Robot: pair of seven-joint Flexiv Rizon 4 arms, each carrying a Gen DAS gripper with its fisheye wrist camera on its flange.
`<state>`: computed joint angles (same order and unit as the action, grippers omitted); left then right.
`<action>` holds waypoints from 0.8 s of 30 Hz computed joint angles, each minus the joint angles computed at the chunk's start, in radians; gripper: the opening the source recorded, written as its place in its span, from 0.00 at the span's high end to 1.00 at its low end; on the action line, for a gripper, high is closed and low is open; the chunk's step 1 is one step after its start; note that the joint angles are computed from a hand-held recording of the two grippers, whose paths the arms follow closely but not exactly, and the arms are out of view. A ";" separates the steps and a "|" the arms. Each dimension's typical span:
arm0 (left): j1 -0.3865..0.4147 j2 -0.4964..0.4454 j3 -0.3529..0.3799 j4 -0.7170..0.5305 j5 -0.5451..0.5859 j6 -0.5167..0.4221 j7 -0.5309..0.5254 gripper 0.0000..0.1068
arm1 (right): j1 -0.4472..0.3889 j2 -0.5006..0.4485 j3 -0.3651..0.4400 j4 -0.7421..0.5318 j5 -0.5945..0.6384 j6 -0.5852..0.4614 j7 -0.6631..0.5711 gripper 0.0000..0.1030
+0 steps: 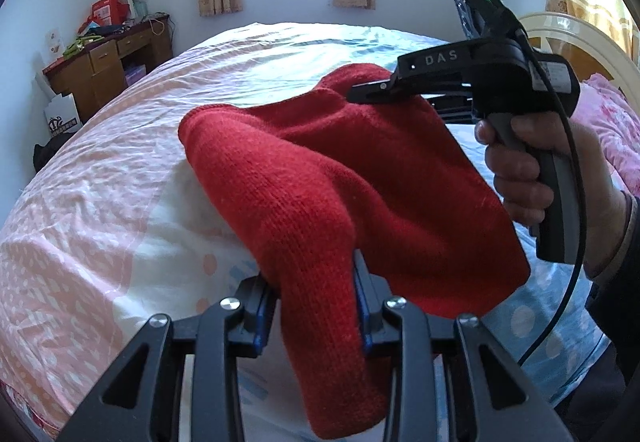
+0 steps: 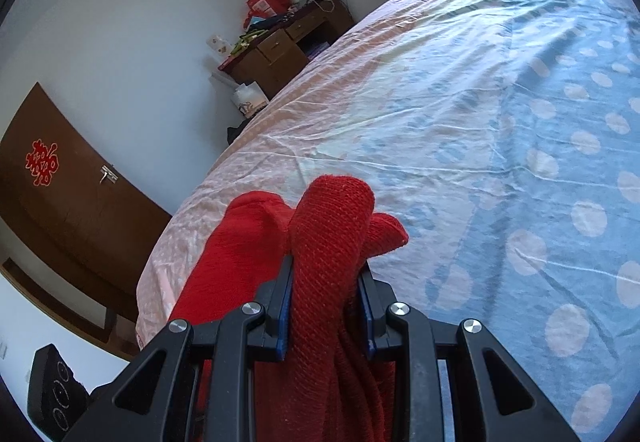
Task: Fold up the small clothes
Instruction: 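Lift the red sweater bundle with both tools and carry it across the bed, then lower the bundle onto the pink sheet area and open both tools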
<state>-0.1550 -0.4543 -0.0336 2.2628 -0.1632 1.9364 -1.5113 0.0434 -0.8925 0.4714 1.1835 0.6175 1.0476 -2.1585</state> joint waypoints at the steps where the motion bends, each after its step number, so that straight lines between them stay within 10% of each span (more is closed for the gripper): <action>1: -0.005 -0.001 0.005 -0.001 -0.002 -0.002 0.003 0.67 | -0.001 -0.002 -0.001 0.000 0.001 0.000 0.001 0.73; 24: -0.234 -0.004 0.180 0.015 -0.181 -0.007 0.116 0.44 | 0.031 -0.020 -0.040 0.021 -0.097 0.049 0.095 0.70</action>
